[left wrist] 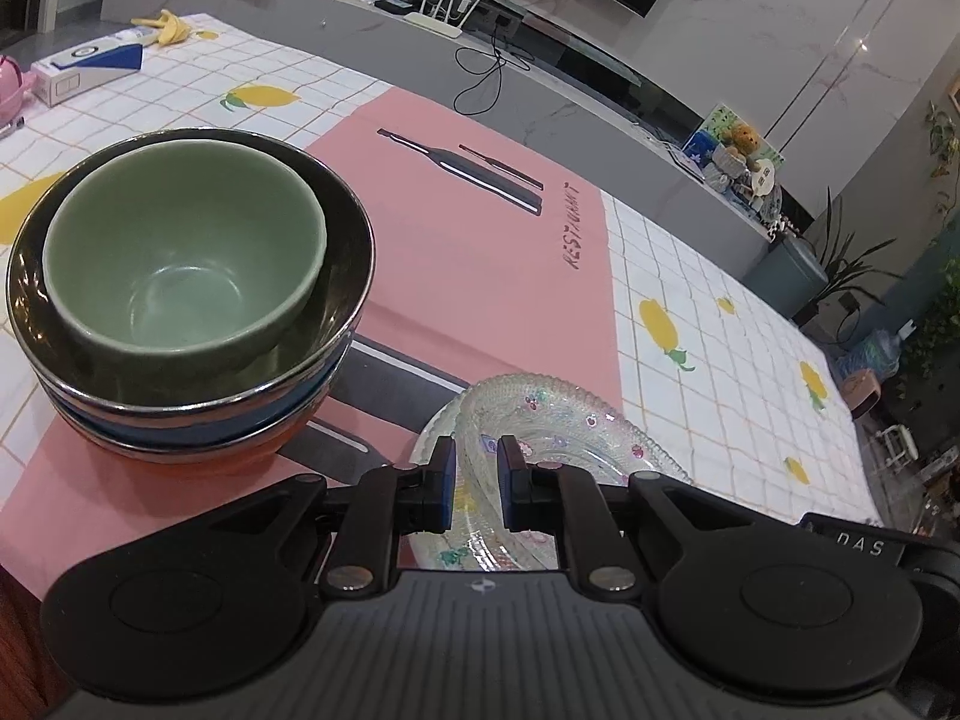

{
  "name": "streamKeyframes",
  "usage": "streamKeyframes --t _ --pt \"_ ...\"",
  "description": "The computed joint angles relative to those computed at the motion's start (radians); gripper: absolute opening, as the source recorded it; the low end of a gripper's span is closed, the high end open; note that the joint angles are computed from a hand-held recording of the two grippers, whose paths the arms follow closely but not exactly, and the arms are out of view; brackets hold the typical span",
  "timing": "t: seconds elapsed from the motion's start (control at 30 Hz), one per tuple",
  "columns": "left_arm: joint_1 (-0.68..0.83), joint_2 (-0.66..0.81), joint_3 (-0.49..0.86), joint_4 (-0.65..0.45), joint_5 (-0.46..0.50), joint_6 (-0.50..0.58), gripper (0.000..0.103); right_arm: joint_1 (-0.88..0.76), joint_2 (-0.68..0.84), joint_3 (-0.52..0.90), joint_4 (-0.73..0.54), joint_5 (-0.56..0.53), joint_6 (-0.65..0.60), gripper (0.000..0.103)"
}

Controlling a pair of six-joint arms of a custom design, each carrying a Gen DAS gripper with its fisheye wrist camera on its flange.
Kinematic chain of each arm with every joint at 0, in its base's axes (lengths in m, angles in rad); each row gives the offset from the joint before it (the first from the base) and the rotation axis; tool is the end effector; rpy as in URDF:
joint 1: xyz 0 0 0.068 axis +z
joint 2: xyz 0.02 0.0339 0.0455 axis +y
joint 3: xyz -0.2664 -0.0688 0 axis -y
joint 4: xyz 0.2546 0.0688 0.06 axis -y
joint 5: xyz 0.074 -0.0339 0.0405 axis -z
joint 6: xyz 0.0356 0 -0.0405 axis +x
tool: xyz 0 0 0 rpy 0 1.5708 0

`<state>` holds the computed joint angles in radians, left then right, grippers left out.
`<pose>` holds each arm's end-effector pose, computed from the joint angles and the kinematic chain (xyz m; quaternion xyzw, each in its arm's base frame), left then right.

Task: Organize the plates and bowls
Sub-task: 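Lower the glass plate with both grippers onto the plates beside the bowls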

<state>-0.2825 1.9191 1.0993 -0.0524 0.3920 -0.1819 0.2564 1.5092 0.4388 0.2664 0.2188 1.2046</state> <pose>0.3777 -0.1238 0.1369 0.1129 0.9171 -0.2553 0.2846 0.2475 0.0569 0.1065 0.4572 0.8015 0.1727 0.3445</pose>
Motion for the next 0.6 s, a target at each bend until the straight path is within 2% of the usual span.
streamKeyframes --t 0.6 --pt "-0.025 -0.011 -0.027 -0.006 -0.065 0.024 0.015 0.059 0.05 0.069 -0.109 0.083 -0.067 0.007"
